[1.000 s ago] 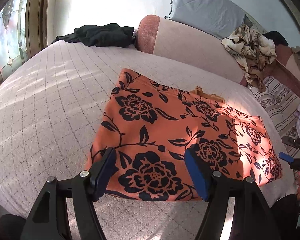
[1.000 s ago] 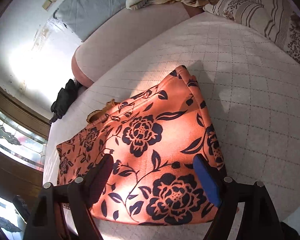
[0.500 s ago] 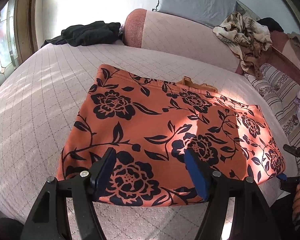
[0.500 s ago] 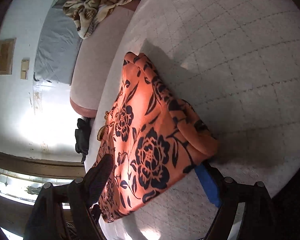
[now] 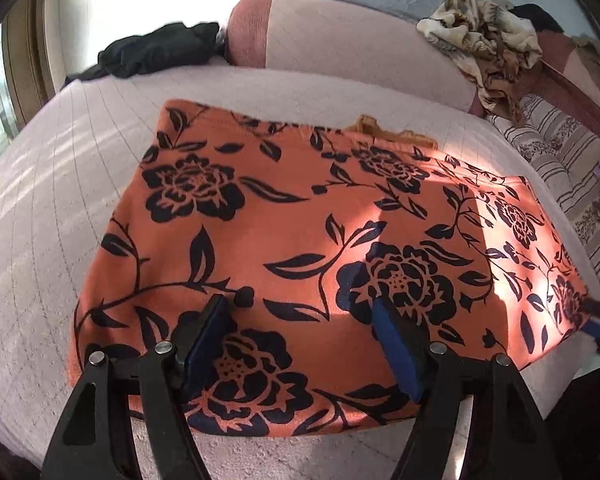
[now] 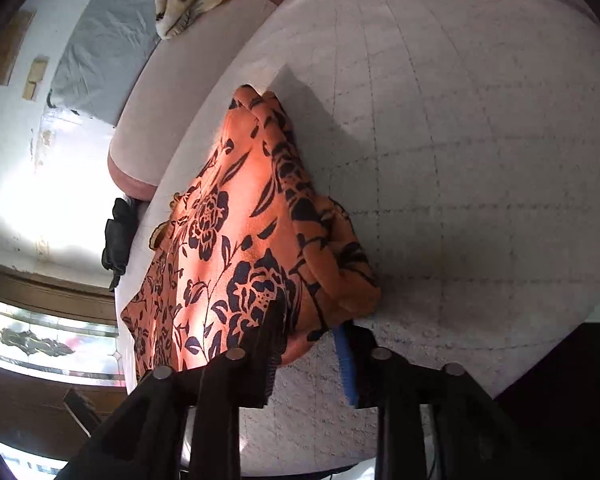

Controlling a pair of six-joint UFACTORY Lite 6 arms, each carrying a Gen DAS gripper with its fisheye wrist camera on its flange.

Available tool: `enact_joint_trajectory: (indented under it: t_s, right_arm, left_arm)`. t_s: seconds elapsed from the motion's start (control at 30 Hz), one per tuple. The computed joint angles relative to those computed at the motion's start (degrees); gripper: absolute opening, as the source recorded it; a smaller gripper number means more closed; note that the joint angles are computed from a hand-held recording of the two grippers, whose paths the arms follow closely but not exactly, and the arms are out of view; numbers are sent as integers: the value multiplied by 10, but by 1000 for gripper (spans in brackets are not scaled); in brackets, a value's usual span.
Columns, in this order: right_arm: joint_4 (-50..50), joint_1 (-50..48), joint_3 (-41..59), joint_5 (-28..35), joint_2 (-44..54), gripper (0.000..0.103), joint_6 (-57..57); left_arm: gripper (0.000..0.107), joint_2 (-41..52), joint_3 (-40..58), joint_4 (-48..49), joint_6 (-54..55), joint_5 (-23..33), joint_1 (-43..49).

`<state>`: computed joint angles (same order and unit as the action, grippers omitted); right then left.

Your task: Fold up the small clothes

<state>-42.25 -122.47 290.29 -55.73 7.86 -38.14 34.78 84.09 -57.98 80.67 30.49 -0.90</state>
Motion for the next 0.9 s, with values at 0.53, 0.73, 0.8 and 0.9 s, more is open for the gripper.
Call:
enact_joint_trajectory:
  t_s: [0.53,0.73,0.8,0.9]
  right_arm:
    - [452,-515,-216,182,-198,69,-829]
    - [362,-486,-311,117,-250,13,-821]
    - [376,-503,-307,115,-281,13,-811]
    - [357,-503,-248,173,-247,21,-762]
  left_arm:
    - [81,-13,-51,-124,187,-9,5]
    - [86,-13,-61,-165,234,-12,2]
    - [86,-13,-62,-165,236,-14,1]
    - [86,-7,-50,-147,220,-1,7]
